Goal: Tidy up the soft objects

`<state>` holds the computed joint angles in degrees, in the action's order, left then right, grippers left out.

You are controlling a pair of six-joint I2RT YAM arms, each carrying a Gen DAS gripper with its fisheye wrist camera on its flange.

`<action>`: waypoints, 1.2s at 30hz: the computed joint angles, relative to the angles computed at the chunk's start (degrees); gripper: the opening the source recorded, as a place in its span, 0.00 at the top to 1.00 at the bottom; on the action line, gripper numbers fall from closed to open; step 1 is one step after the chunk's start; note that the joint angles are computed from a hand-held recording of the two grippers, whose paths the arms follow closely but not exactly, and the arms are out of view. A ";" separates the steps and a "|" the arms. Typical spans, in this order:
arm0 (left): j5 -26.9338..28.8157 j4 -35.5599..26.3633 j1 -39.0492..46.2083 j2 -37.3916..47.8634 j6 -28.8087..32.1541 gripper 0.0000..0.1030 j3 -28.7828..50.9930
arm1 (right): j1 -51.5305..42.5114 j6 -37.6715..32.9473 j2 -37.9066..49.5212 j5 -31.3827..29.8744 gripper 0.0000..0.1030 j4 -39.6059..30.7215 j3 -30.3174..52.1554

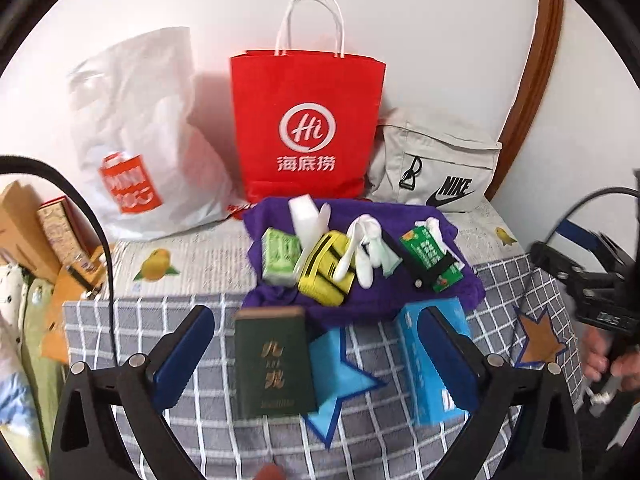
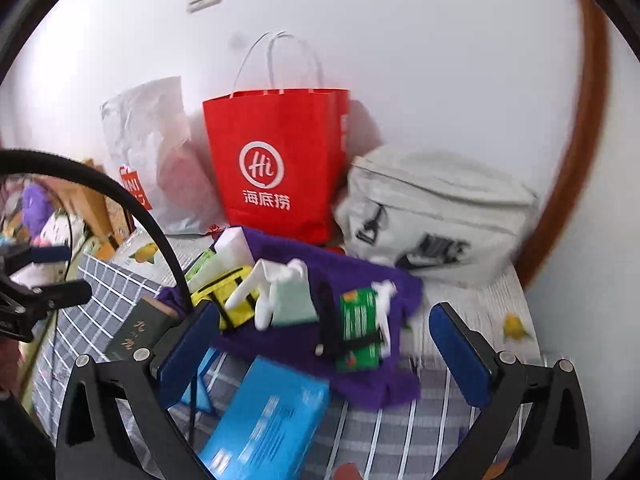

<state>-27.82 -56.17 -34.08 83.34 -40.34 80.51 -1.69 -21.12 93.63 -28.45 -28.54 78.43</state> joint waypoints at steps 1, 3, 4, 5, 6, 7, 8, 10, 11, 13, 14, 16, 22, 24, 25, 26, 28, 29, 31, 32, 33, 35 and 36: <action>-1.46 -1.11 -1.67 -1.25 -2.01 0.00 -0.96 | -1.56 0.97 -3.25 -0.62 0.00 -0.23 -3.14; -4.31 -1.96 -5.15 -3.94 -6.22 0.00 -3.23 | -4.54 2.26 -8.29 -2.14 0.00 -0.65 -7.82; -5.28 -2.37 -7.06 -5.02 -8.32 0.00 -4.22 | -6.04 2.48 -10.76 -2.83 0.00 -1.15 -10.05; -5.59 -2.61 -8.32 -5.58 -9.57 0.00 -4.85 | -7.55 2.04 -13.10 -3.31 0.00 -2.51 -11.93; -6.08 -3.04 -9.83 -6.02 -11.37 0.00 -5.37 | -8.59 1.52 -14.92 -3.53 0.00 -3.66 -13.39; -6.88 -3.63 -11.30 -6.04 -13.47 0.00 -5.70 | -9.30 1.47 -16.44 -3.42 0.00 -4.30 -14.73; -7.69 -4.38 -12.63 -5.81 -15.42 0.00 -5.79 | -9.68 1.53 -17.75 -2.93 0.00 -4.92 -15.79; -8.37 -5.11 -15.01 -5.07 -18.60 0.00 -6.14 | -9.67 1.00 -19.64 -1.40 0.00 -6.29 -17.10; -7.89 -4.94 -15.80 -4.72 -19.58 0.00 -6.48 | -9.68 0.22 -20.47 -1.11 0.00 -7.21 -17.66; -7.88 -6.17 -17.02 -3.36 -22.22 0.00 -5.95 | -9.56 -0.71 -21.67 -0.78 0.00 -7.71 -18.76; -8.14 -7.46 -17.72 -2.45 -22.76 0.00 -5.14 | -9.56 -0.94 -22.42 -0.32 0.00 -7.77 -19.50; -9.09 -10.30 -19.36 -1.13 -24.80 0.00 -3.60 | -9.51 -1.52 -23.43 0.76 0.00 -7.90 -20.49; -10.83 -14.48 -22.22 -0.36 -28.54 0.00 -1.39 | -10.47 -3.16 -23.84 0.89 0.00 -9.26 -21.23; -11.50 -16.52 -22.90 0.10 -30.00 0.00 -0.32 | -10.94 -3.23 -23.56 0.40 0.00 -9.67 -20.86; -12.02 -17.50 -23.11 0.39 -30.72 0.00 0.17 | -10.92 -3.28 -23.67 0.61 0.00 -9.60 -20.94; -12.44 -18.32 -23.33 0.65 -31.32 0.00 0.60 | -10.90 -3.24 -23.94 0.89 0.00 -9.35 -21.16; -12.98 -19.70 -23.71 1.06 -32.19 0.00 1.38 | -11.10 -3.33 -24.26 0.76 0.00 -9.27 -21.34; -13.21 -20.05 -23.77 1.12 -32.49 0.00 1.58 | -11.22 -3.32 -24.34 0.63 0.00 -9.37 -21.35; -13.72 -21.41 -23.73 1.76 -33.29 0.00 2.38 | -11.41 -3.26 -24.46 0.47 0.00 -9.42 -21.40; -13.88 -21.88 -23.76 2.04 -33.58 0.00 2.68 | -11.49 -3.29 -24.53 0.42 0.00 -9.46 -21.44; -13.99 -22.31 -23.77 2.22 -33.73 0.00 2.89 | -11.50 -3.39 -24.56 0.43 0.00 -9.51 -21.44; -14.17 -22.63 -23.92 2.35 -33.65 0.00 3.10 | -11.54 -3.35 -24.57 0.44 0.00 -9.52 -21.42; -14.24 -22.47 -23.96 2.31 -33.31 0.00 3.13 | -11.55 -3.22 -24.55 0.48 0.00 -9.47 -21.43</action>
<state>-42.06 -78.64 -58.04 85.65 -73.65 83.64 -13.23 -24.33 69.08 -27.97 -38.01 57.00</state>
